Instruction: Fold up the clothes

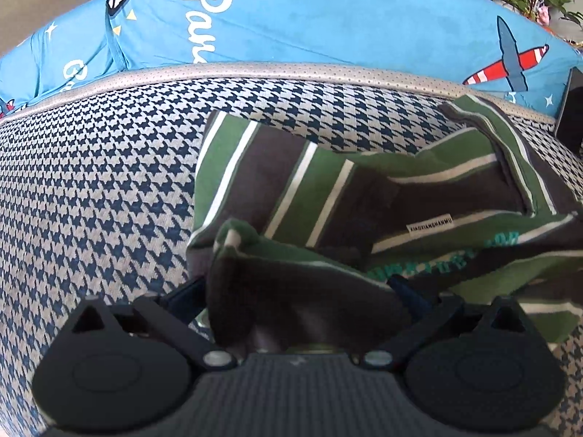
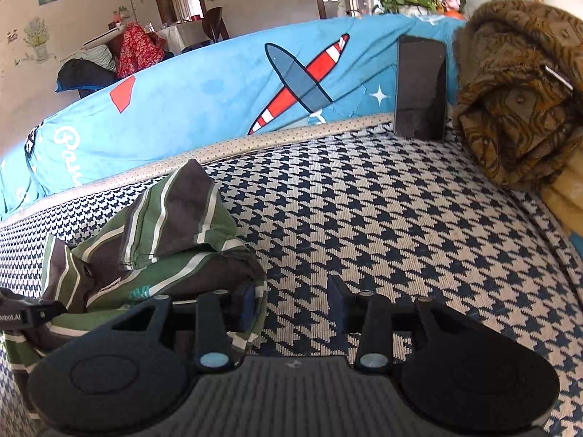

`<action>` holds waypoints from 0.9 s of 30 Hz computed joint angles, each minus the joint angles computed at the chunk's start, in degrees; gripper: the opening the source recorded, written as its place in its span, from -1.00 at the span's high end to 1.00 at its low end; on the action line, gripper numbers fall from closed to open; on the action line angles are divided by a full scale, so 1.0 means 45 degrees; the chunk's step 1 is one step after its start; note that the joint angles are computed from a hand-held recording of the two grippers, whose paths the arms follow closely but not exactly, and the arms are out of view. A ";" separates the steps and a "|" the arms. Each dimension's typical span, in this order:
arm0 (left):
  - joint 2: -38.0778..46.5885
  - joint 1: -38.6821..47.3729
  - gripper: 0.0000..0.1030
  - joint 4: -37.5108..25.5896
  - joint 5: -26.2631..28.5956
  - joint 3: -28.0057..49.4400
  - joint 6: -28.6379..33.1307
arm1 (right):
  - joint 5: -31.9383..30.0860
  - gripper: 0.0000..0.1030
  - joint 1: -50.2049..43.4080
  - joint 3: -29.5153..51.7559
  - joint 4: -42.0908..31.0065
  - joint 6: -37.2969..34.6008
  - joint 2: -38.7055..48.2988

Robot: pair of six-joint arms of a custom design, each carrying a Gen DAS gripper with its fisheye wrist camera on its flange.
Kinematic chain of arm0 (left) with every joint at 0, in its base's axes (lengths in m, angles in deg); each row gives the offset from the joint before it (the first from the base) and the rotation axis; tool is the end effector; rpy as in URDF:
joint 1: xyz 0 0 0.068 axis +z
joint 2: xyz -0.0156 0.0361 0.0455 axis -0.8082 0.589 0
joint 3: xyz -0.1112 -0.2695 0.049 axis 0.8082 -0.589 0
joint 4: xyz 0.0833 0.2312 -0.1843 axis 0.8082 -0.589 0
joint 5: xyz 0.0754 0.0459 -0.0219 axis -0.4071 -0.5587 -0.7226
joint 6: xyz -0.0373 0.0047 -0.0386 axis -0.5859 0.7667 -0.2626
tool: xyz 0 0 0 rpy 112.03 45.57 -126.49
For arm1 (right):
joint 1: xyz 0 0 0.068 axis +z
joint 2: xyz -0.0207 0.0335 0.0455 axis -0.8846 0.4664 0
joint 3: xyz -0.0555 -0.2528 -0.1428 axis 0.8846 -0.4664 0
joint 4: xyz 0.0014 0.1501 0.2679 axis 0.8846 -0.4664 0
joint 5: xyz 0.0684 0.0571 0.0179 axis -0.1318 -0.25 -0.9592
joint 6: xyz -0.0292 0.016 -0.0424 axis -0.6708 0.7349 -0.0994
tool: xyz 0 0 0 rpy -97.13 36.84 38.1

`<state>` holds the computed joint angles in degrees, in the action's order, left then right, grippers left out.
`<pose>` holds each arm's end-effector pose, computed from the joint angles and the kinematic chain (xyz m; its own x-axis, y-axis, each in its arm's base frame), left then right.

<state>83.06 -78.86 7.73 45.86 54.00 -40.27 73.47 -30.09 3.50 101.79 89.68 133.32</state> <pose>0.1835 -0.0709 0.0279 -0.7930 -0.2827 -0.5396 -0.3307 0.9437 -0.0083 0.2433 0.1497 0.0423 -0.7297 -0.0299 -0.6831 -0.2385 0.9474 0.2133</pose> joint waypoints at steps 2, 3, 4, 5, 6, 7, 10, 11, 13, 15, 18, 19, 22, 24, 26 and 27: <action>0.0341 -0.0358 -1.00 0.0170 -0.0159 -0.0007 0.0078 | -0.0840 0.21 -0.0523 0.0122 -0.0176 0.0618 0.0091; 0.0515 -0.0613 -1.00 0.0250 -0.0384 -0.0001 0.0122 | -0.0961 0.20 -0.0615 0.0120 -0.0164 0.0689 0.0092; 0.0668 -0.0868 -1.00 0.0314 -0.0602 0.0008 0.0163 | -0.1039 0.19 -0.0685 0.0108 -0.0136 0.0719 0.0085; 0.0705 -0.1094 -1.00 0.0345 -0.0731 -0.0040 0.0141 | -0.0964 0.17 -0.0667 0.0054 -0.0033 0.0603 0.0057; 0.0730 -0.1311 -1.00 0.0366 -0.0842 -0.0091 0.0104 | -0.0831 0.16 -0.0588 -0.0003 0.0064 0.0443 0.0004; 0.0702 -0.1447 -1.00 0.0391 -0.0843 -0.0178 0.0021 | -0.0696 0.12 -0.0506 -0.0055 0.0153 0.0278 -0.0053; 0.0495 -0.1597 -1.00 0.0526 -0.0629 -0.0481 -0.0102 | -0.0626 0.10 -0.0416 -0.0159 0.0211 -0.0080 -0.0255; 0.0394 -0.1664 -1.00 0.0515 -0.0559 -0.0569 -0.0149 | -0.0741 0.09 -0.0496 -0.0161 0.0124 -0.0103 -0.0333; 0.0238 -0.1511 -1.00 0.0619 -0.0294 -0.0741 0.0029 | -0.0972 0.02 -0.0655 -0.0163 -0.0054 -0.0149 -0.0488; -0.0013 -0.1302 -1.00 0.0661 0.0037 -0.0950 0.0208 | -0.0937 -0.02 -0.0746 -0.0179 -0.0225 -0.0223 -0.0633; -0.0352 -0.0923 -1.00 0.0636 0.0588 -0.1181 0.0530 | -0.0496 -0.04 -0.0687 -0.0286 -0.0108 -0.0454 -0.0744; -0.0397 -0.0839 -1.00 0.0585 0.0718 -0.1201 0.0643 | -0.0308 -0.04 -0.0632 -0.0331 0.0015 -0.0508 -0.0757; -0.0434 -0.0815 -1.00 0.0374 0.0881 -0.1132 0.0765 | 0.0216 -0.04 -0.0385 -0.0403 0.0528 -0.0679 -0.0705; -0.0558 -0.0820 -1.00 0.0213 0.0945 -0.1138 0.0799 | 0.0416 -0.04 -0.0238 -0.0389 0.0934 -0.0651 -0.0634; -0.0712 -0.0798 -1.00 0.0052 0.1046 -0.1153 0.0916 | 0.0363 -0.07 -0.0134 -0.0304 0.1299 -0.0550 -0.0470; -0.0852 -0.0767 -1.00 -0.0061 0.1101 -0.1166 0.0964 | 0.0174 -0.08 -0.0109 -0.0218 0.1453 -0.0458 -0.0331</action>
<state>79.23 -82.31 7.46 50.82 48.75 -35.93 74.25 -30.58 2.52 108.33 87.62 131.83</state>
